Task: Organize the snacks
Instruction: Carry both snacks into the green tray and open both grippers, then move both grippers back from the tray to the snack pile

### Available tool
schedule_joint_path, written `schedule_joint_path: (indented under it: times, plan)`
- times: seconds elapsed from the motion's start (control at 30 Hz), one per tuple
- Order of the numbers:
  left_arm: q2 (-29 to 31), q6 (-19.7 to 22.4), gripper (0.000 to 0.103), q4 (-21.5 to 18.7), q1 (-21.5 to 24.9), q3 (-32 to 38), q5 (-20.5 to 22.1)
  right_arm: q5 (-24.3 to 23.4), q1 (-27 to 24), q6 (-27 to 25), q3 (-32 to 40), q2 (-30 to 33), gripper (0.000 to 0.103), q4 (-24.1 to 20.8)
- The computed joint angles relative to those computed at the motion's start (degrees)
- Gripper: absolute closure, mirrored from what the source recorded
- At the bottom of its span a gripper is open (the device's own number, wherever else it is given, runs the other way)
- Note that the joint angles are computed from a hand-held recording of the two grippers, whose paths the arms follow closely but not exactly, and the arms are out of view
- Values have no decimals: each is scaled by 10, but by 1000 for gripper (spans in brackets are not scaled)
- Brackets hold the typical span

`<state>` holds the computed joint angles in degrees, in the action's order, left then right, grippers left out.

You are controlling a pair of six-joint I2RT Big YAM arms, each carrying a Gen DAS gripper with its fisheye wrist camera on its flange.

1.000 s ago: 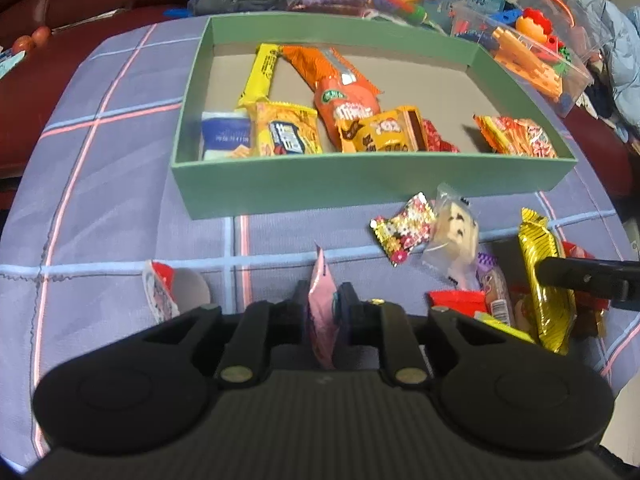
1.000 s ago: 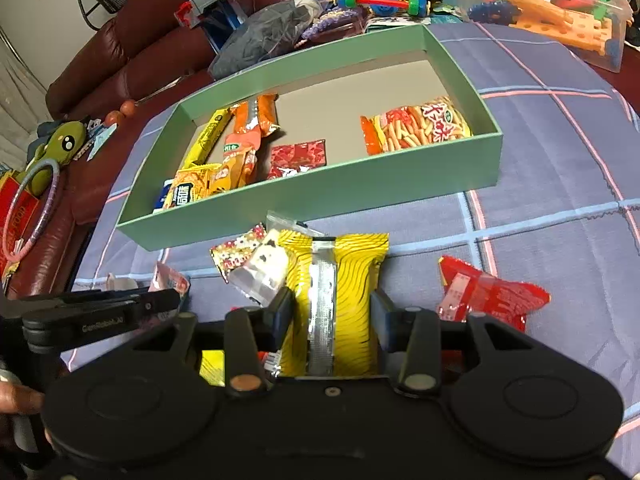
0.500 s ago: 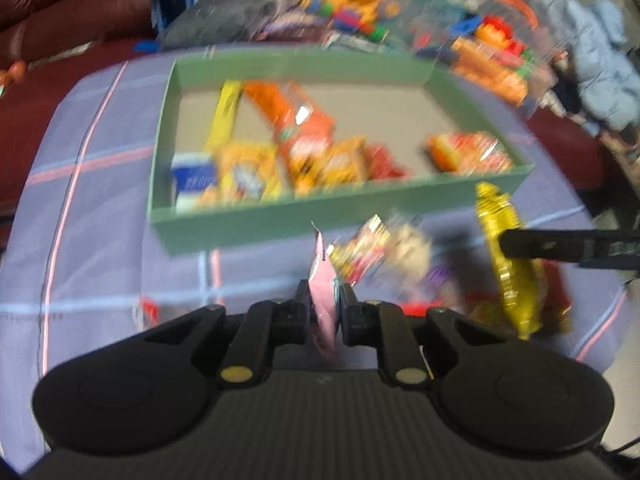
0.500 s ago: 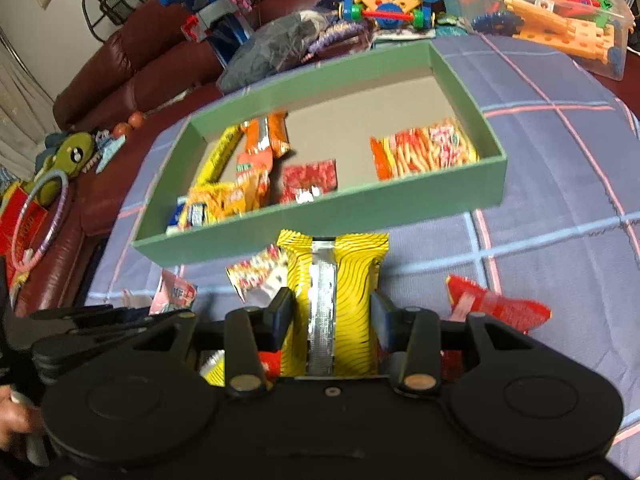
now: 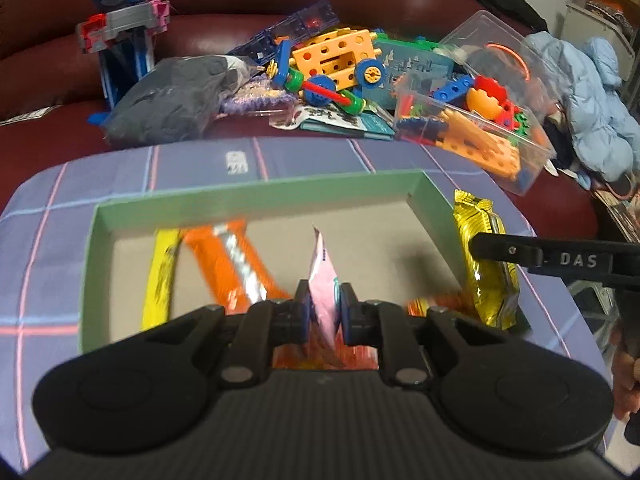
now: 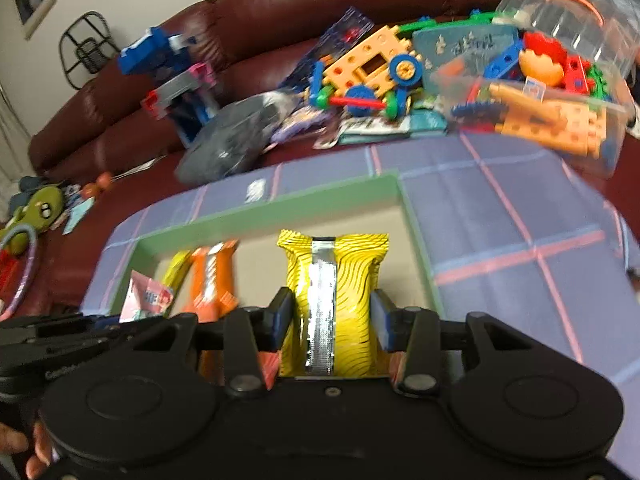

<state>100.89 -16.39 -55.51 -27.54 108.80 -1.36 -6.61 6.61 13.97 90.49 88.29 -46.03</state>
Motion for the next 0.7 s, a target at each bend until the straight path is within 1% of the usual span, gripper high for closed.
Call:
schedule_joint_path:
  times: [0.13, 0.3, 0.33, 0.37, 0.4, 0.43, 0.47, 0.5, 0.53, 0.63, 0.7]
  plan:
    - [75, -1, 89, -22, 9, 89, 3, 19, -9, -20, 75, 72, 62, -7]
    - [143, -1, 88, -48, 21, 168, 0, 22, -16, -26, 129, 135, 62, -2]
    - [153, -1, 82, -52, 22, 180, -3, 20, -18, -28, 137, 145, 61, 2]
    - [160, -1, 62, -53, 23, 188, -9, 17, -19, -29, 144, 154, 60, 5]
    - [161, -3, 46, -55, 24, 189, -15, 10, -20, -29, 153, 163, 58, 7]
    - [161, -9, 18, -51, 24, 187, -27, 7, -21, -25, 158, 170, 52, 10]
    - [153, -16, 3, -38, 23, 172, -40, 3, -21, -22, 163, 174, 48, 12]
    - [144, -20, 1, -26, 22, 157, -47, 0, -21, -21, 165, 177, 38, 15]
    - [140, -23, 0, -21, 22, 150, -50, -1, -21, -20, 160, 174, 26, 24]
    - [133, -27, 0, -36, 22, 145, -44, 3, -20, -16, 137, 154, 8, 42]
    - [118, -26, 0, -34, 18, 126, -46, -1, -21, -9, 125, 142, 1, 42]
